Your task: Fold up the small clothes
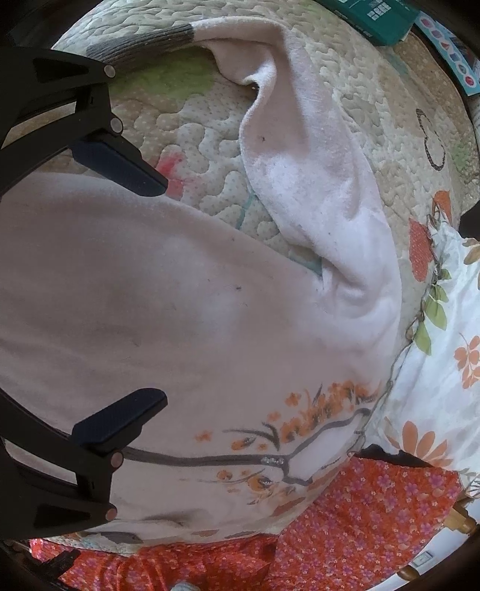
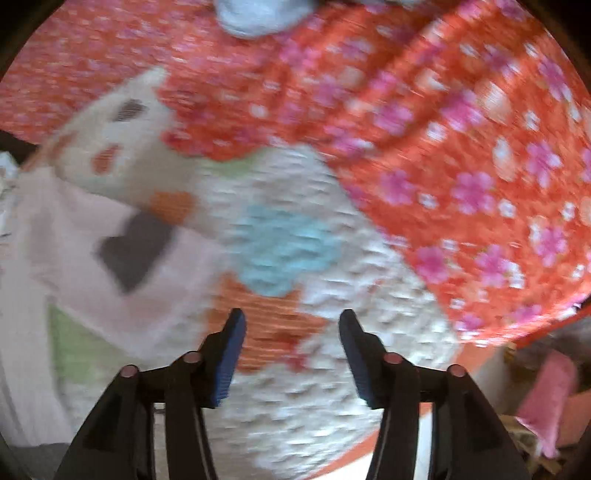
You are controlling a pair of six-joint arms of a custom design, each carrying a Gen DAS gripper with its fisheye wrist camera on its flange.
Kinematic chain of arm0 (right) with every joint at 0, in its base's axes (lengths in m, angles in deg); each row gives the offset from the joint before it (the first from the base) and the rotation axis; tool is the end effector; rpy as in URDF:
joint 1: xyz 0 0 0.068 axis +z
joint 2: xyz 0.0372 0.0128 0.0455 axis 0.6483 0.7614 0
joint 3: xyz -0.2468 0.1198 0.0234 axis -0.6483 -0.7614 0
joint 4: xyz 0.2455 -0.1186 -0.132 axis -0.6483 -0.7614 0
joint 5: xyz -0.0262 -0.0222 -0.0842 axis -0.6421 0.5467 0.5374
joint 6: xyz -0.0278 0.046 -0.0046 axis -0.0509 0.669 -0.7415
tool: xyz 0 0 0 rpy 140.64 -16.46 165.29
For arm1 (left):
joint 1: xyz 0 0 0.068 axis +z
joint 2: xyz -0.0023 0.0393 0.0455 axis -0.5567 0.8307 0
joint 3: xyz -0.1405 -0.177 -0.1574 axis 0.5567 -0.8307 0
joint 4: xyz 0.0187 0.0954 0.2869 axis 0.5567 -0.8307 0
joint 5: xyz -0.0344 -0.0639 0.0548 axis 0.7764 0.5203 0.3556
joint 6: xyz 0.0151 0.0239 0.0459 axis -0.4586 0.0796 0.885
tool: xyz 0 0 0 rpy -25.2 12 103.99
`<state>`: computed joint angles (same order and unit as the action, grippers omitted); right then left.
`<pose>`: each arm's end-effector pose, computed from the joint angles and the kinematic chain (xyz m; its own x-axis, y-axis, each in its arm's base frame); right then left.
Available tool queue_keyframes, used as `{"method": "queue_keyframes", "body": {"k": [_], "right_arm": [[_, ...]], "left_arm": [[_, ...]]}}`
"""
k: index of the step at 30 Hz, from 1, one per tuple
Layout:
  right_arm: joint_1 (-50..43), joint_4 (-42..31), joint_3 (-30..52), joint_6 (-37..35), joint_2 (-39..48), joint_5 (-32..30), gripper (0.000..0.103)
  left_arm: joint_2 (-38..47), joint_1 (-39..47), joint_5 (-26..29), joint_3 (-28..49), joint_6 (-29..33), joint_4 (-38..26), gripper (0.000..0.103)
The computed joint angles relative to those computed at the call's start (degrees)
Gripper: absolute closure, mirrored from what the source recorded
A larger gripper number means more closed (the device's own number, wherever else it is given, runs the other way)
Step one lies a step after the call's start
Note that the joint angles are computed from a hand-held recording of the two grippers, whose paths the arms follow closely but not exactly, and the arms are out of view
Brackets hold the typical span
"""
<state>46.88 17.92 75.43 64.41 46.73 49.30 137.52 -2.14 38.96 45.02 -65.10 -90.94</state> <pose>0.1763 0.0073 0.2298 -0.7891 0.4656 -0.4006 0.5534 0.8219 -0.1347 0.3367 0.1935 0.1913 -0.8754 -0.3256 -0.3573 -0.2392 0.9341 -0.2651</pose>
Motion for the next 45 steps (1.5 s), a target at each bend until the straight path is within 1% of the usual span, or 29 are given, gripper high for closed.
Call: {"method": "queue_keyframes", "body": {"k": [2, 3, 4, 7, 9, 11, 12, 15, 16, 17, 18, 19, 20, 23, 26, 28, 30, 31, 32, 33, 35, 37, 40, 43, 45], "right_arm": [[4.4, 1.6, 0.7, 0.8, 2.5, -0.5, 0.042], [7.3, 2.2, 1.1, 2.5, 4.1, 0.1, 0.042], [10.6, 3.0, 2.2, 4.2, 6.9, 1.0, 0.042], [16.8, 5.7, 5.7, 6.0, 16.2, 2.5, 0.042], [18.9, 8.0, 8.7, 5.4, 23.6, 3.7, 0.042], [19.7, 9.2, 10.3, 4.3, 28.0, 4.7, 0.042], [18.4, 11.7, 10.3, 2.3, 30.9, 5.4, 0.042], [18.0, 13.3, 11.6, 1.6, 35.0, 7.4, 0.043], [18.0, 14.3, 11.5, 1.3, 35.0, 7.4, 0.052], [18.2, 14.8, 11.6, 1.2, 34.7, 6.8, 0.077], [17.9, 15.9, 11.3, 1.0, 34.3, 4.9, 0.088], [17.7, 15.6, 11.7, 1.5, 34.5, 4.8, 0.095], [17.5, 15.6, 11.9, 1.7, 34.7, 5.6, 0.096], [15.3, 13.9, 9.4, 4.1, 26.5, 7.8, 0.096], [8.9, 10.0, 5.4, 6.9, 14.2, 10.1, 0.097], [2.8, 6.7, 3.1, 8.2, 4.5, 10.8, 0.097], [-3.6, 5.4, 2.1, 7.9, -2.0, 9.3, 0.097], [-7.2, 5.6, 1.6, 7.1, -4.9, 7.0, 0.097], [-10.5, 6.7, 1.2, 5.7, -6.4, 4.0, 0.097], [-11.4, 6.9, 1.3, 5.7, -7.2, 2.8, 0.097], [-9.8, 7.6, 2.8, 6.2, -6.3, 2.4, 0.097], [-4.6, 9.8, 4.8, 7.4, -3.6, 2.2, 0.097], [3.1, 16.1, 7.5, 8.5, 1.5, -2.0, 0.097], [12.9, 23.9, 12.3, 10.5, 9.8, -4.6, 0.097], [18.1, 30.3, 17.2, 10.1, 18.5, -6.3, 0.097]], "left_arm": [[0.2, -0.1, -0.6, -0.2, -0.2, 0.3, 0.000], [0.3, -0.1, -0.9, -0.3, -0.1, 0.5, 0.000], [0.5, -0.1, -1.1, -0.4, -0.1, 0.6, 0.000], [0.9, 0.2, -1.5, -0.2, 0.1, 0.6, 0.000], [1.1, 0.5, -1.3, 0.1, 0.2, 0.5, 0.000], [1.3, 0.6, -1.3, 0.4, 0.1, 0.6, 0.000], [1.4, 0.6, -1.3, 0.6, 0.0, 0.6, 0.000], [1.8, 0.4, -0.8, 1.4, -0.2, -0.1, 0.000], [1.8, 0.1, -0.8, 1.5, -0.3, -0.1, 0.000], [1.8, -0.2, -0.8, 1.5, -0.4, 0.0, 0.000], [1.7, -0.6, -1.0, 1.4, -0.4, 0.1, 0.000], [1.7, -0.9, -1.1, 1.4, -0.3, 0.1, 0.000], [1.8, -1.1, -1.1, 1.4, -0.2, 0.0, 0.000], [2.3, -1.0, -0.9, 1.8, -0.1, -0.4, 0.000], [2.4, -0.6, -0.3, 2.2, -0.4, -0.6, 0.000], [2.4, -0.2, 0.1, 2.3, -0.6, -0.6, 0.000], [2.3, 0.1, 0.3, 2.4, -0.8, -0.5, 0.000], [2.5, 0.3, 0.5, 2.6, -0.8, -0.6, 0.000], [2.8, 0.5, 0.7, 2.9, -0.8, -0.9, 0.000], [3.1, 0.8, 1.0, 3.2, -0.8, -1.0, 0.000], [3.7, 1.6, 1.5, 4.0, -0.8, -1.5, 0.000], [4.3, 2.8, 2.3, 5.2, -0.8, -2.1, 0.000], [5.7, 5.1, 4.4, 7.9, -1.4, -3.3, 0.000], [7.5, 7.9, 6.8, 11.2, -2.7, -4.8, 0.000], [9.5, 9.7, 8.4, 15.0, -3.8, -6.7, 0.000]]}}
